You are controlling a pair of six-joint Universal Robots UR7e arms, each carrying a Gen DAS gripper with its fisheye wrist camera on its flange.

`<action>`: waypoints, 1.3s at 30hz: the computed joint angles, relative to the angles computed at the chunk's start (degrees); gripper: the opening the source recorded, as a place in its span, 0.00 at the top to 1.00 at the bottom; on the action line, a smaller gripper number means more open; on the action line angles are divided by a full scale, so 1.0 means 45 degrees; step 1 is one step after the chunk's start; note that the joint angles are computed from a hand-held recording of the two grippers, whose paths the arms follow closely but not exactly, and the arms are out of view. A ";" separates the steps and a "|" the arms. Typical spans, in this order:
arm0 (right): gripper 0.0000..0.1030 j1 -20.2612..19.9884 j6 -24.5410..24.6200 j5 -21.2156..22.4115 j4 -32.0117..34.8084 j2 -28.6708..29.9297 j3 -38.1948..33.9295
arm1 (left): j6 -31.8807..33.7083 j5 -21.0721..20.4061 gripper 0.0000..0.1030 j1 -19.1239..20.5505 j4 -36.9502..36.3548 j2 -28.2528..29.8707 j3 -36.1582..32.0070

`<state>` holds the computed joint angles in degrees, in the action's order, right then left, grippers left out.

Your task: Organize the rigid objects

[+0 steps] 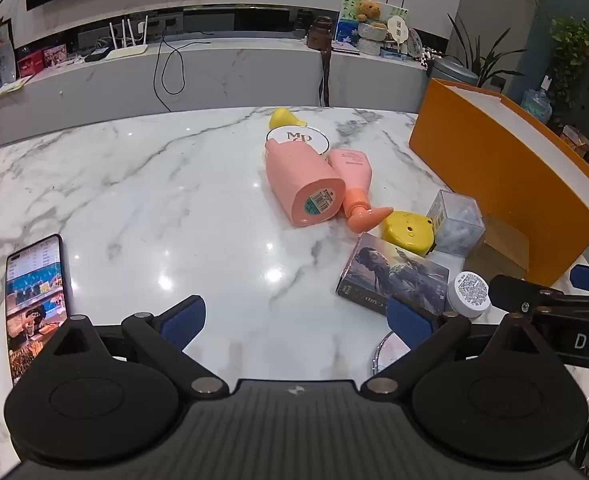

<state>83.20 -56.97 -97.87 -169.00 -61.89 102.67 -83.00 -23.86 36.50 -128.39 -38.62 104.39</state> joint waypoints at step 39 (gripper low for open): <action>0.02 0.0022 -0.0202 -0.0176 -0.0393 0.0084 0.0071 | 0.0167 -0.0261 0.00 0.0071 0.0064 0.0044 -0.0098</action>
